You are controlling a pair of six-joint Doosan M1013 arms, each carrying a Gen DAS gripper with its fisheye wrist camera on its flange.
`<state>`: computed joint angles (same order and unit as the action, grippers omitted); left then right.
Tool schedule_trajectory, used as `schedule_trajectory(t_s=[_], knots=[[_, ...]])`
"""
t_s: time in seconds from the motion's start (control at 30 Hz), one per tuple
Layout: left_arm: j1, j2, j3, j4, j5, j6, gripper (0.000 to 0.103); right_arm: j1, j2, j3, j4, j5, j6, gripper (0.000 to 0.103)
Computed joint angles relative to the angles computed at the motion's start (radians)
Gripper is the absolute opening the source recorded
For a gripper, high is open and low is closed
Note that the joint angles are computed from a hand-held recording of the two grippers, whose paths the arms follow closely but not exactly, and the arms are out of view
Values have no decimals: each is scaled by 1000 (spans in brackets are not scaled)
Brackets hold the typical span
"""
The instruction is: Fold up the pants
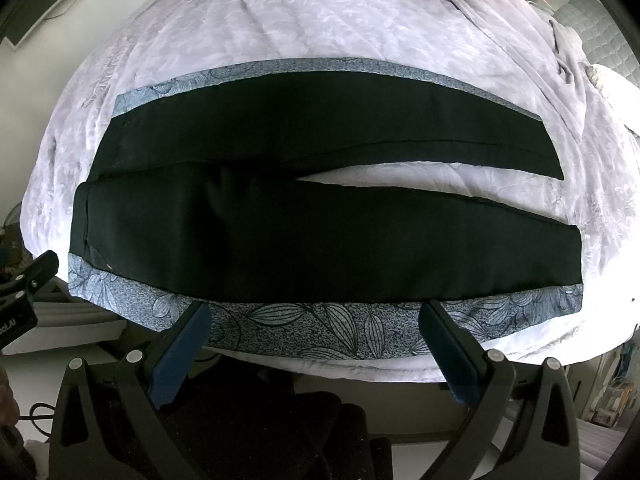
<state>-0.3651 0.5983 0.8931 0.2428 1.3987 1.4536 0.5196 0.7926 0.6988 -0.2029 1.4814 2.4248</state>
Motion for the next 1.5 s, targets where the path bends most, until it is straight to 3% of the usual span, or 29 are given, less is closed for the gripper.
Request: schedule_trajectory(t_s=[0.47, 0.6, 0.73, 0.83, 0.9, 0.97, 1.0, 1.1, 1.27, 1.4, 1.5], knots=[[0, 2, -3, -5, 8, 3, 103, -1, -3, 8, 6, -2, -1, 103], [15, 7, -4, -49, 14, -5, 103, -5, -15, 35, 27, -35, 5, 103], [46, 6, 25, -135, -18, -24, 103, -31, -68, 150, 136, -201, 42, 103], [77, 12, 54, -230, -35, -14, 103, -63, -129, 304, 286, -416, 71, 103], [98, 17, 77, -299, -42, 0, 103, -85, -171, 427, 449, -594, 29, 94], [117, 15, 109, -361, -55, 11, 103, -102, -196, 520, 625, -709, -60, 72], [127, 15, 121, -394, -56, 15, 103, -109, -208, 575, 745, -757, -126, 72], [157, 6, 169, -514, -66, 27, 103, -116, -220, 667, 976, -800, -306, 72], [177, 3, 221, -601, -70, 45, 103, -114, -205, 711, 1151, -843, -465, 72], [194, -5, 252, -674, -82, 39, 103, -115, -203, 731, 1405, -966, -691, 72], [207, -14, 273, -715, -90, 42, 103, -114, -200, 720, 1439, -978, -725, 73]])
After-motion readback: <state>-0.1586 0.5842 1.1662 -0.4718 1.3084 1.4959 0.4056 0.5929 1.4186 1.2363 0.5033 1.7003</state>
